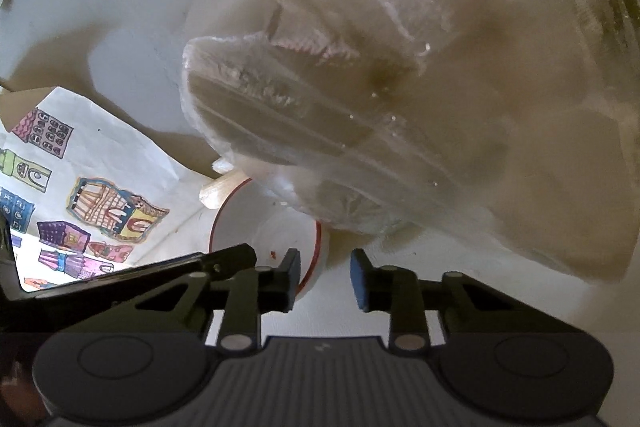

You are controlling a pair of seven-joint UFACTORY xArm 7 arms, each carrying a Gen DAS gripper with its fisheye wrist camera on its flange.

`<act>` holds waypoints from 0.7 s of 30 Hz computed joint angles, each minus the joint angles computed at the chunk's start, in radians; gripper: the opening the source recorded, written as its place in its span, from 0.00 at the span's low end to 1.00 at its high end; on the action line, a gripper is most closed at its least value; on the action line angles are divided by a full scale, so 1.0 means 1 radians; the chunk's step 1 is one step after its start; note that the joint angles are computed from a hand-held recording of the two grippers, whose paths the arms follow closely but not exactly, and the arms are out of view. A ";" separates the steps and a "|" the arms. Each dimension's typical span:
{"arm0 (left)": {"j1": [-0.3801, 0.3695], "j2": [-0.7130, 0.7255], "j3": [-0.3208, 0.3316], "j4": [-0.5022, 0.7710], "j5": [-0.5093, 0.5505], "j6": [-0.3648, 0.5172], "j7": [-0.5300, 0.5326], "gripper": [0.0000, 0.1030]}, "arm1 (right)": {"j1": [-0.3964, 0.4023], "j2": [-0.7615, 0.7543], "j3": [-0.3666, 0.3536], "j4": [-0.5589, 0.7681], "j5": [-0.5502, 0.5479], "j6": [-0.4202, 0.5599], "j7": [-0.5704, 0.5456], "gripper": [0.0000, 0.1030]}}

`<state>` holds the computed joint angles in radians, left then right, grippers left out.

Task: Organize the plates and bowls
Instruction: 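Close both tools on the second white bowl's rim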

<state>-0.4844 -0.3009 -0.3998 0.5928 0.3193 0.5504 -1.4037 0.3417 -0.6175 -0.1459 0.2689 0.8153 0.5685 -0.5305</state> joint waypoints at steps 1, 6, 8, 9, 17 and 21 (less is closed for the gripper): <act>0.003 0.014 -0.007 0.004 0.006 -0.008 -0.014 0.44 | 0.003 0.002 -0.002 0.001 0.004 0.000 -0.004 0.26; -0.004 0.042 -0.016 0.017 0.035 -0.058 -0.045 0.32 | 0.006 0.010 -0.007 0.010 0.017 0.014 -0.024 0.16; -0.003 0.055 -0.025 0.028 0.064 -0.068 -0.055 0.24 | -0.001 0.011 -0.002 0.014 0.013 0.020 -0.022 0.16; -0.005 0.063 -0.027 0.042 0.071 -0.053 -0.058 0.24 | -0.005 0.012 -0.003 0.015 0.012 0.025 -0.022 0.15; -0.032 0.047 -0.018 0.024 0.073 -0.051 -0.085 0.16 | -0.038 -0.013 -0.008 0.022 -0.023 0.091 -0.037 0.15; -0.032 0.017 -0.043 0.018 0.082 -0.035 -0.136 0.16 | -0.059 -0.068 -0.015 0.012 -0.046 0.139 -0.047 0.15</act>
<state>-0.5167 -0.2838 -0.4431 0.6103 0.4011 0.5154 -1.5397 0.2823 -0.6857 -0.1607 0.2808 0.7691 0.7070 -0.5778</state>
